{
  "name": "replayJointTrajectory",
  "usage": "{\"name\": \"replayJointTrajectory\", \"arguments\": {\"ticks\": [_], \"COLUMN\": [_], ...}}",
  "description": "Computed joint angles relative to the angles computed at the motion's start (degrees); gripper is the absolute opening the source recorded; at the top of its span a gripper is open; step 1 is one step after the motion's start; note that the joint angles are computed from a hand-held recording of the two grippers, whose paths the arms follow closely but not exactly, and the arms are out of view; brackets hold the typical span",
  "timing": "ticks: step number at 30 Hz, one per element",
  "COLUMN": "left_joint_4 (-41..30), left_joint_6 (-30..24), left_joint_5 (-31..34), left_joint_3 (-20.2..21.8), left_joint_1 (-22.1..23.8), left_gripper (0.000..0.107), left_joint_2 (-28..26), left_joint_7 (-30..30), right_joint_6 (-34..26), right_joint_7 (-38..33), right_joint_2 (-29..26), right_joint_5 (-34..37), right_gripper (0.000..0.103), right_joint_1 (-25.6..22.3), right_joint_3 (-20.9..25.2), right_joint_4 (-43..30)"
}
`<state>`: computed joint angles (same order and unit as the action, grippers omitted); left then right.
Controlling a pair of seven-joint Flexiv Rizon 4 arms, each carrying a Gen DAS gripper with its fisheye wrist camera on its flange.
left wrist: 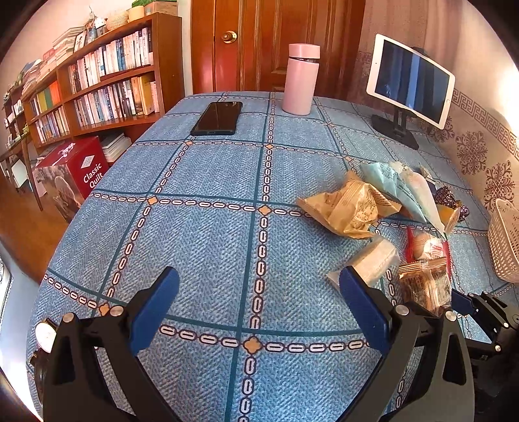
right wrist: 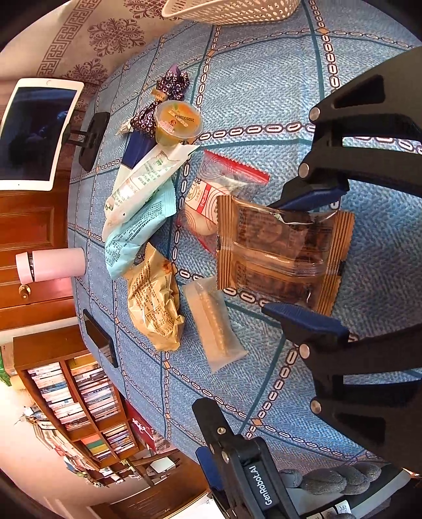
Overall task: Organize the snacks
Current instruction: 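Close right gripper on brown cookie packet while left gripper approaches clear bar packet, then carry the cookie packet to the basket with right gripper while left gripper grasps bar packet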
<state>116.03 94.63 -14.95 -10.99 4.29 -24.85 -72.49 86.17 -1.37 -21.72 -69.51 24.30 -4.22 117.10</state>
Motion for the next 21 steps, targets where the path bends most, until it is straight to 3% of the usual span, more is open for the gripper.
{"name": "replayJointTrajectory", "arguments": {"ticks": [5, 12, 21], "left_joint_4": [-0.7, -5.3, -8.6], "left_joint_6": [0.0, -2.7, -7.1], "left_joint_5": [1.3, 3.2, 3.6], "left_joint_3": [-1.6, 3.5, 3.9], "left_joint_1": [-0.3, -6.8, -8.7], "left_gripper": [0.100, 0.100, 0.080], "left_joint_2": [-0.9, -3.7, -5.9], "left_joint_7": [1.9, 3.0, 5.4], "right_joint_6": [2.1, 4.2, 6.0], "right_joint_7": [6.2, 12.0, 17.7], "right_joint_2": [2.0, 2.6, 0.9], "right_joint_5": [-7.5, -14.4, -21.7], "right_gripper": [0.048, 0.047, 0.049], "right_joint_1": [-2.1, -7.2, -14.0], "right_joint_3": [-0.8, 1.4, 6.1], "right_joint_4": [2.0, 3.0, 1.0]}}
